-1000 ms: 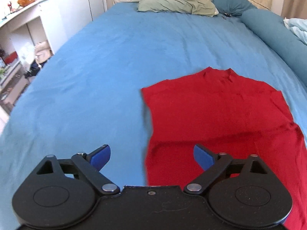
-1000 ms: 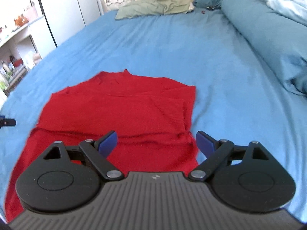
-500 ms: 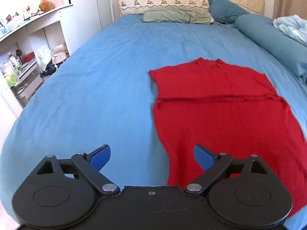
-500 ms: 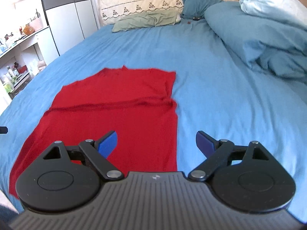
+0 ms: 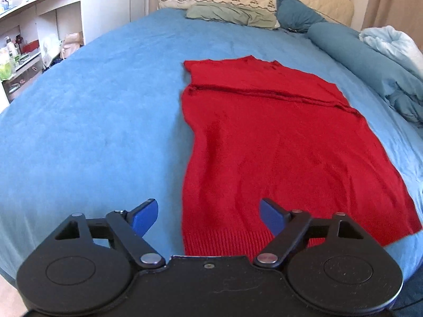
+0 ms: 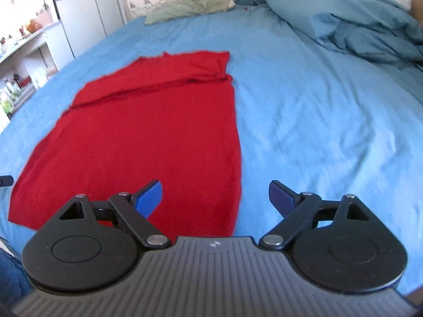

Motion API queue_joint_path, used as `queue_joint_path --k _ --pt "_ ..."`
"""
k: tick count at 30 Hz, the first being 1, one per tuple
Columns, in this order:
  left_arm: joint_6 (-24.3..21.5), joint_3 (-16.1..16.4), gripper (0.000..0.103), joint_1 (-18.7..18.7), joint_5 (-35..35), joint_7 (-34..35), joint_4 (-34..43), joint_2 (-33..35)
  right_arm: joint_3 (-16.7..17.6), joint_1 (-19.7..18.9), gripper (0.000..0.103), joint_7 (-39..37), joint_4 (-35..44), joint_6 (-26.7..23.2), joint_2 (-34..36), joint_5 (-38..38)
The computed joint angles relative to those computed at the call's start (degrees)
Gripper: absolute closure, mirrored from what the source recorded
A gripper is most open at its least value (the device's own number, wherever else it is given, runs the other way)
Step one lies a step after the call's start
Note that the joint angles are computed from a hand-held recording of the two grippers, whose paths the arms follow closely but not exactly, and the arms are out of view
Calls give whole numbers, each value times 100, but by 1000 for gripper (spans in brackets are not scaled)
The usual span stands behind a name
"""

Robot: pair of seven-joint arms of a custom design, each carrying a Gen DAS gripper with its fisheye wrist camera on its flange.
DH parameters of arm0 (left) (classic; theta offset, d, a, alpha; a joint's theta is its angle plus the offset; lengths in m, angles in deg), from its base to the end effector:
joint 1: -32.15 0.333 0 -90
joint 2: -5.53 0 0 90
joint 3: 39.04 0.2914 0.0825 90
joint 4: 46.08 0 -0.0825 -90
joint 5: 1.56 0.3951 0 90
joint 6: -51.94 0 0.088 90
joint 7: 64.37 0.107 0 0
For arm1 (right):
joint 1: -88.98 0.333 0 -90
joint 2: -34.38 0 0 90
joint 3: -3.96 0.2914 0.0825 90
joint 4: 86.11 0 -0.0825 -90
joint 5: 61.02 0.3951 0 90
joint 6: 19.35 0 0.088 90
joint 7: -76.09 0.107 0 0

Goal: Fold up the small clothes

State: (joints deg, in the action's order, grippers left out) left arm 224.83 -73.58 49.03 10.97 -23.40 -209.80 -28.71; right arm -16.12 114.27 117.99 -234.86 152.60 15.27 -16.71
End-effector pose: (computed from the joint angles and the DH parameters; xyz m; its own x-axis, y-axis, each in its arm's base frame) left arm 0.3869 -0.1184 0.3719 0.2744 -0.9582 0.0806 -0.6907 -0.2547 -0.6768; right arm 0.4684 -0.0070 0.3962 0.2248 -0.9652 -0.1333 -0.7154 -0.0706 -0.6952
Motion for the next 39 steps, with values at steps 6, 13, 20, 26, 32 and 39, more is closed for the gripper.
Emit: queue_joint_path --k 6,13,20,26,32,39 --pt "-10 -428 32 126 -15 -516 -203 -190 245 -265 10 684 -380 176 -154 -562" --pt "-87 -473 44 -21 -49 -798 -341 -150 76 -109 26 1318 -707 351 -132 -1045" --pt "-64 -766 47 188 217 -1171 -374 -105 -208 159 38 1759 -781 509 -38 -1397" --pt "31 -722 70 152 326 -1264 -451 -138 -531 513 60 1923 -858 678 -78 -1750" --pt "-186 -376 97 -202 295 -989 -435 -240 -1049 968 81 1996 -856 730 -217 -1912" --pt "-249 270 97 -586 182 -468 -364 -1115 -1685 1465 82 2033 -451 433 -911 -1937"
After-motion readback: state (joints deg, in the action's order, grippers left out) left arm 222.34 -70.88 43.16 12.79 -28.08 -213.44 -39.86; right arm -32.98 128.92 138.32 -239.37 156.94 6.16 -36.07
